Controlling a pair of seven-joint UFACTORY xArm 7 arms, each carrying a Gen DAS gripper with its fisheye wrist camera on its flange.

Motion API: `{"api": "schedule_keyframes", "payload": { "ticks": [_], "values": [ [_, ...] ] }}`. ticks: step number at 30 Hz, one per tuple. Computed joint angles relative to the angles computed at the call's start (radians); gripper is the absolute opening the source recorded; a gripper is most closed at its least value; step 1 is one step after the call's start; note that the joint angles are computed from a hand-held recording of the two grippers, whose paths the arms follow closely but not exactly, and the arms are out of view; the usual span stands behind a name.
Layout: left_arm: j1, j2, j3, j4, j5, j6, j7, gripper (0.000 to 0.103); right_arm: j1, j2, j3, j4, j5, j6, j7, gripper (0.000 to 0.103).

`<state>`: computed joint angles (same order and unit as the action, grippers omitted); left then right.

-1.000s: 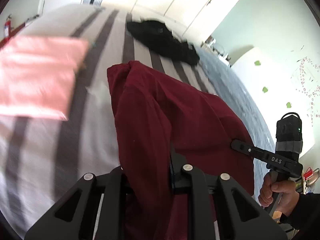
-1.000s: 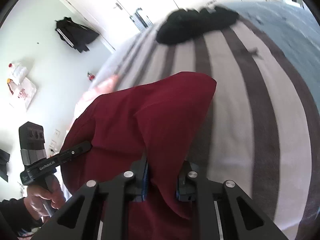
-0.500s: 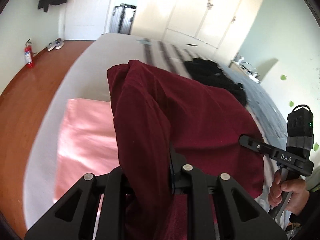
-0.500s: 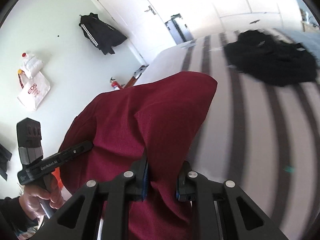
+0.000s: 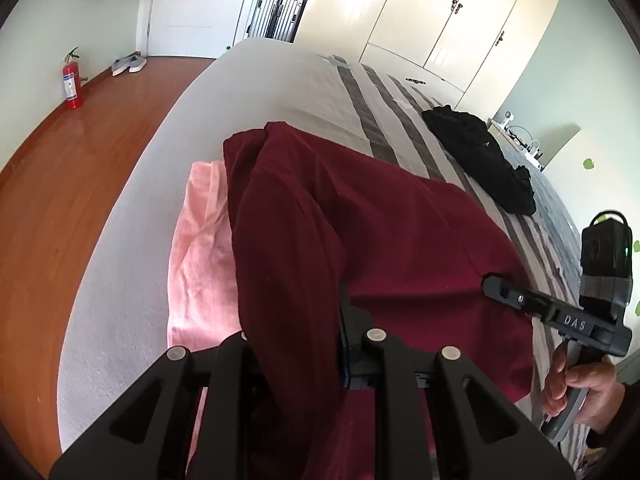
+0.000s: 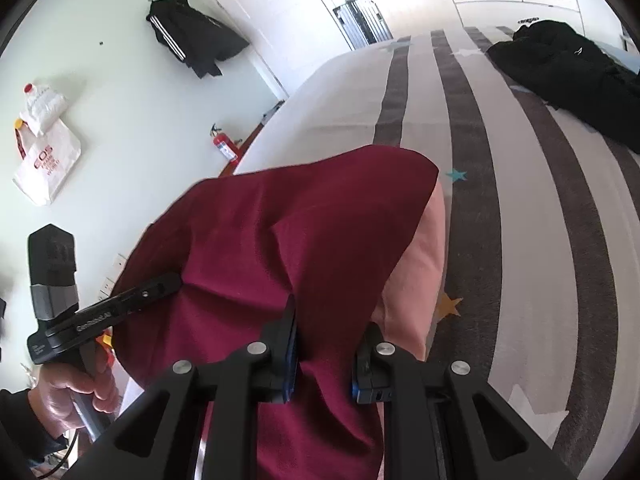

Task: Fold clothes
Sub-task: 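Lift the folded shirt with both grippers and carry it over the pink cloth, then lower the shirt onto the pink cloth and open both grippers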

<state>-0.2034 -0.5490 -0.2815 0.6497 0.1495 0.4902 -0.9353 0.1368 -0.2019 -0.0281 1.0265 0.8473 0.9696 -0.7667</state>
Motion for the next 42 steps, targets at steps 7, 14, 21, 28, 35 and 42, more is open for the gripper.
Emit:
{"api": "schedule_keyframes", "payload": {
  "ticks": [7, 14, 21, 28, 35, 42],
  "values": [
    [0.035, -0.052, -0.038, 0.009, 0.024, 0.181, -0.062, 0.069, -0.014, 0.037, -0.005, 0.02, -0.02, 0.034, -0.022, 0.024],
    [0.13, -0.284, -0.098, -0.016, 0.153, 0.344, -0.246, 0.08, -0.074, -0.041, -0.027, 0.008, -0.05, -0.004, 0.021, 0.032],
    [0.108, -0.107, -0.112, 0.095, 0.203, 0.2, -0.138, 0.007, 0.014, -0.083, 0.014, -0.004, -0.073, -0.193, 0.045, 0.033],
    [0.096, 0.025, -0.097, 0.042, 0.254, 0.108, -0.197, 0.002, 0.123, -0.034, 0.093, -0.096, -0.153, -0.445, 0.087, 0.03],
    [0.066, -0.131, 0.026, -0.173, 0.078, -0.167, -0.236, 0.002, 0.153, 0.008, 0.012, -0.084, -0.023, -0.399, -0.034, 0.011],
    [0.202, -0.269, -0.059, -0.116, 0.1, 0.076, -0.276, 0.003, 0.065, 0.026, 0.011, -0.005, -0.054, -0.302, 0.005, 0.008]
  ]
}}
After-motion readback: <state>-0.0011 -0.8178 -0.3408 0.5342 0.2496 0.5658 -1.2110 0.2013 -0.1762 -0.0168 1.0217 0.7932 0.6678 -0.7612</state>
